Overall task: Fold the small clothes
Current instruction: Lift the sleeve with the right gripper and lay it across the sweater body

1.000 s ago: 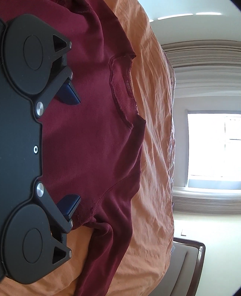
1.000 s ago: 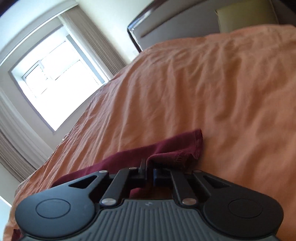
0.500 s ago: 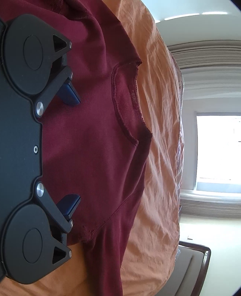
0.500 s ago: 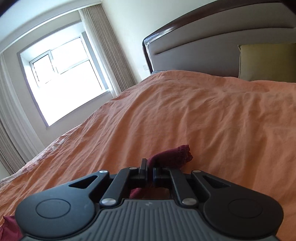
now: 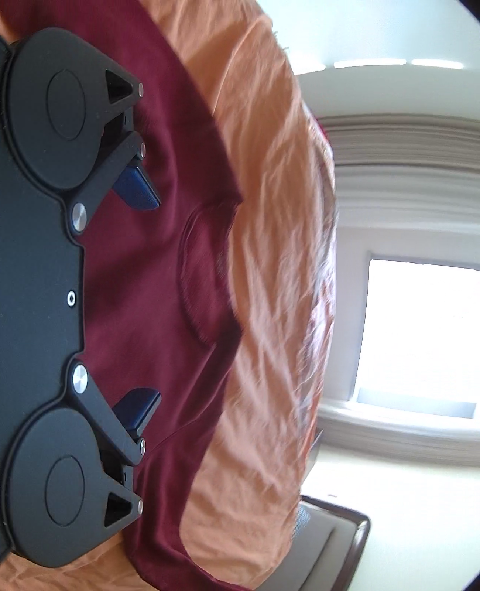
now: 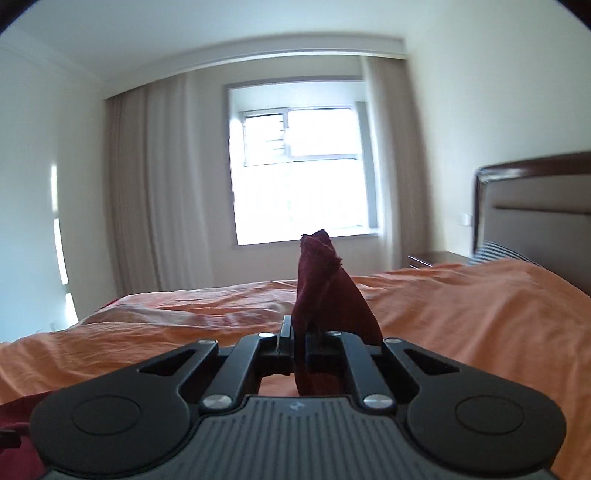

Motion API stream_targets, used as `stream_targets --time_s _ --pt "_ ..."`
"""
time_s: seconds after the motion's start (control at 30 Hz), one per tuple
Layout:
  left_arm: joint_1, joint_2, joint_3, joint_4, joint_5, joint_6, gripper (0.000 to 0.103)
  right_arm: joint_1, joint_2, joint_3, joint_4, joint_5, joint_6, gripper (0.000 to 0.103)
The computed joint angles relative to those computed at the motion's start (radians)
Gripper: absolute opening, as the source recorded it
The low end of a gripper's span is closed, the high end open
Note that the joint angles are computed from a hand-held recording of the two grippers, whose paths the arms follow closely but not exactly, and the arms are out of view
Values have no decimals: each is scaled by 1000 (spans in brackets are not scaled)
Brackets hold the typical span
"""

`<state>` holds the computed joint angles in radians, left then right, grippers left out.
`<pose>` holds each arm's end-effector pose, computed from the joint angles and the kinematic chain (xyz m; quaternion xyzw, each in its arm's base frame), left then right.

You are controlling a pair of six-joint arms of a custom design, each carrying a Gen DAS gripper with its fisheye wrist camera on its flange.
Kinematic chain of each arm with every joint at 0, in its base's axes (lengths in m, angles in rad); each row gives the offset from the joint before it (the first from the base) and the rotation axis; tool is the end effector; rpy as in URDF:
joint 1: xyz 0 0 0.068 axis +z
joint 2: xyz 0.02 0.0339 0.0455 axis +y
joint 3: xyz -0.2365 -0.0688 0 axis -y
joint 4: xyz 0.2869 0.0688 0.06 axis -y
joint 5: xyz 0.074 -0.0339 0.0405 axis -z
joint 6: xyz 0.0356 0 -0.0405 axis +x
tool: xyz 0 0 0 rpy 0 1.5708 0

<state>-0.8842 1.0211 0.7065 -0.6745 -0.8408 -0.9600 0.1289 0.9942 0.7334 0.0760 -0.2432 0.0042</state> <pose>0.1736 -0.1700 0.2018 -0.1501 0.8695 0.0276 0.4697 0.2869 0.0458 0.2758 -0.1249 0.7573 0.1353 0.6265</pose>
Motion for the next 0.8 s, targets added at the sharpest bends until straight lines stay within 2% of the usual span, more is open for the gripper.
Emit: stream_targets --time_s 0.13,0.37,0.53,0.67,0.7,0.77,0.8 --pt "0 -202 -42 -204 -69 -104 102 311 42 8 31 144 -54 6" --pt "58 -483 -109 -511 -143 -223 102 724 305 55 121 392 -179 6" --pt "109 -635 -178 -600 -139 -217 102 864 500 109 107 488 -274 6" --pt "149 -707 -238 -585 -112 -180 102 887 552 90 107 490 -322 7" --pt "155 -720 -251 -574 -107 -173 102 891 550 78 109 483 -332 9" --pt "159 -731 -272 -558 -97 -171 102 887 527 60 82 455 -344 23" --pt "165 -729 -281 -536 -91 -160 102 882 504 43 69 440 -347 40"
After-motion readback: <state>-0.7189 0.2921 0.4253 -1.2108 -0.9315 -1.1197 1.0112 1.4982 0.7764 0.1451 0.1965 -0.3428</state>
